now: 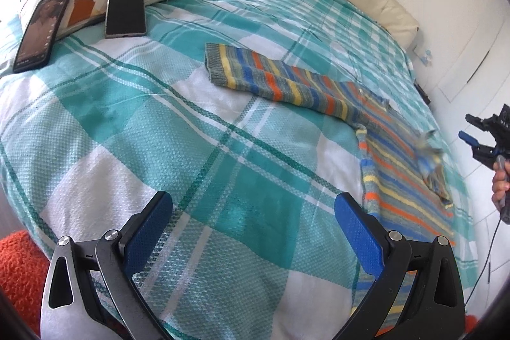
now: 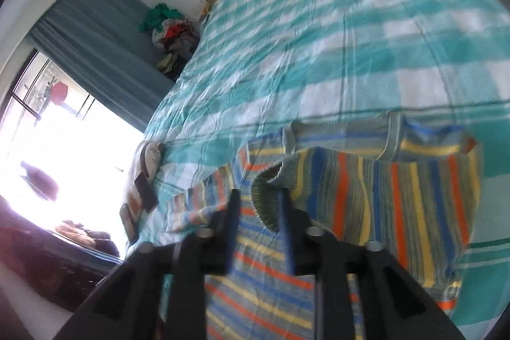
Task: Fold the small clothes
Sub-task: 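Fold the held side and its sleeve over the sweater body with the right gripper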
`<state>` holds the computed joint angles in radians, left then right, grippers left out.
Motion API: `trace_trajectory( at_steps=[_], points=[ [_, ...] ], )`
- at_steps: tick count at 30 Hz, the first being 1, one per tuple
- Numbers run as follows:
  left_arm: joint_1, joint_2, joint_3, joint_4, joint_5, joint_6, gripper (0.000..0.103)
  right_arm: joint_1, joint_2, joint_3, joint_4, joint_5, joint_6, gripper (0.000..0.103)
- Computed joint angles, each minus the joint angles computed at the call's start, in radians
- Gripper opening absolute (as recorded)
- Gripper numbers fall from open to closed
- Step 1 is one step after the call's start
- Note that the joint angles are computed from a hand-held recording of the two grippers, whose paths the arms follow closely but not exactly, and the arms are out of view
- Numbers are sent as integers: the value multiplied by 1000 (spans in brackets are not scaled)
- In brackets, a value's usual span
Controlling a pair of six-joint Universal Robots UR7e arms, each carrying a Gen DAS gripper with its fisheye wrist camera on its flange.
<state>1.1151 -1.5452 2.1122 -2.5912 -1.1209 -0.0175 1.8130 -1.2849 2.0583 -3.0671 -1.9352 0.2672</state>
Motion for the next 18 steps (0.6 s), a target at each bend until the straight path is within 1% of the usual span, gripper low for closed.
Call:
trace_trajectory(
  at_steps=[2,3,4,5,6,8,10,11,12,14,15,16,17,18],
  points=[
    [5,1,-4,0,-11,-7,102,11,-31,22,-25,-20,-31,49],
    [6,2,-5,-1,-14,-7,102,17,-54,30,-15,-61,-34,49],
    [6,4,-6,-1,-15,-7,102,22,-79,34,17,-113,-23,49],
    [5,7,-7,-2,-14,-7,102,21,-101,33,59,-152,-5,47],
    [4,11,-8,-3,-14,-6,102,18,-123,39,111,-200,13,41],
    [0,19,-6,-3,-6,-2,102,5,-145,50,190,-264,16,34],
    [-9,23,1,-5,12,7,102,-32,-161,89,218,-249,1,34],
    [-13,25,5,-5,22,12,102,-57,-157,108,216,-235,-2,34],
    [-17,24,9,-5,31,18,102,-89,-156,128,240,-233,4,34],
    [-21,21,15,-4,42,27,102,-128,-153,148,360,-316,61,34],
    [-21,18,17,-3,42,30,102,-153,-160,162,383,-333,63,34],
    [-21,16,17,-1,42,32,102,-169,-180,176,365,-308,44,34],
    [-20,15,17,-1,41,32,102,-181,-206,197,305,-276,17,38],
    [-17,16,15,-2,40,31,102,-184,-225,212,239,-273,-3,49]
  ],
)
